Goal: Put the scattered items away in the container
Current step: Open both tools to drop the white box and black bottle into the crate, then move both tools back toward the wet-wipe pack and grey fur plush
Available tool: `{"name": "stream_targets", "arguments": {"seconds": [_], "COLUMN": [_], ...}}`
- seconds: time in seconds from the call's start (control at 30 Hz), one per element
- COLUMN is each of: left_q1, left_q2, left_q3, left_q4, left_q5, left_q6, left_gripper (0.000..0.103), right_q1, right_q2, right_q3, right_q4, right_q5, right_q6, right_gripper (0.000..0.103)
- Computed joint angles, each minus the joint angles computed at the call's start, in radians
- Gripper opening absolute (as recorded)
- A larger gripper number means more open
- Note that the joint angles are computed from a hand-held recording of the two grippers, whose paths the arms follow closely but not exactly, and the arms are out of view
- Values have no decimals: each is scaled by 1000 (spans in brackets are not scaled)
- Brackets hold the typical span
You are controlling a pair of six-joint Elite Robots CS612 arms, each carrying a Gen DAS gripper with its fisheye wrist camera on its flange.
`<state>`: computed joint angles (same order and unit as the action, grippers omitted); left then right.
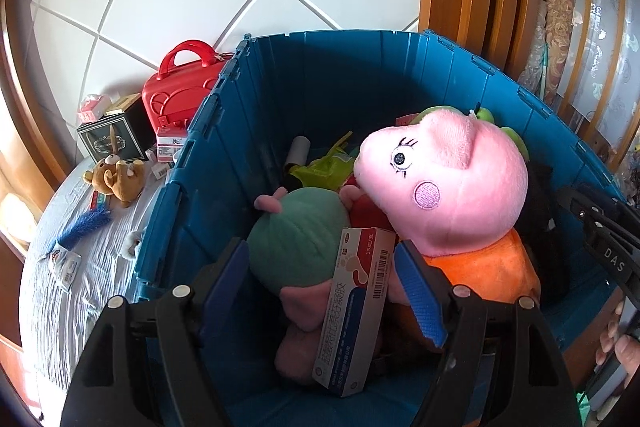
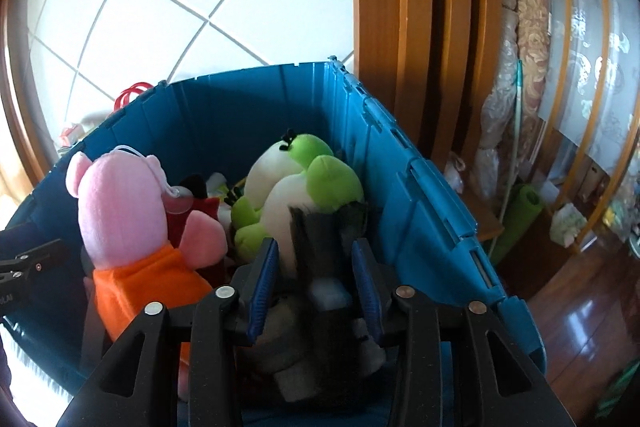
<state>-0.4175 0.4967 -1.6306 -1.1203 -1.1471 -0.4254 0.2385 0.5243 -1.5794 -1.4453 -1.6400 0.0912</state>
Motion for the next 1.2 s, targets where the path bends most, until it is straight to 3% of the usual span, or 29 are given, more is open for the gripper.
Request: {"name": "stream_targets", "arguments": {"seconds": [0.23,0.27,0.3,0.37,0.73,0.97,1.2], "left_q1": [-3,-4,-5,-9,-43,-53,-32], "left_q2": [1,3,5,8,29,53,79], "left_q3": [-6,-11,-16,-29,-124,-210,-305], "left_q4": [-2,-4,-8,-17,-18,-14,16], "left_q5": [1,-2,0,7,46,10,-35], "left_q6": [-4,-4,-6,-6,13,39,78], "left_gripper": [75,75,75,75,80,80,80], "right_q1": [-9,-10,-10,-5,3,25,89], "right_q2": [10,12,15,23,37,31,30], "right_q3": [-38,-48,-59,-80,-163,-184,-215], "right_q4": [-3,-1,0,-8,4,57,92], "right_q5": [48,63,69,65,92,58,-35], "right_q6": [-1,-3,-6,-21,-15,28,58], "right_gripper": [55,65,86,103,103,103,103]}}
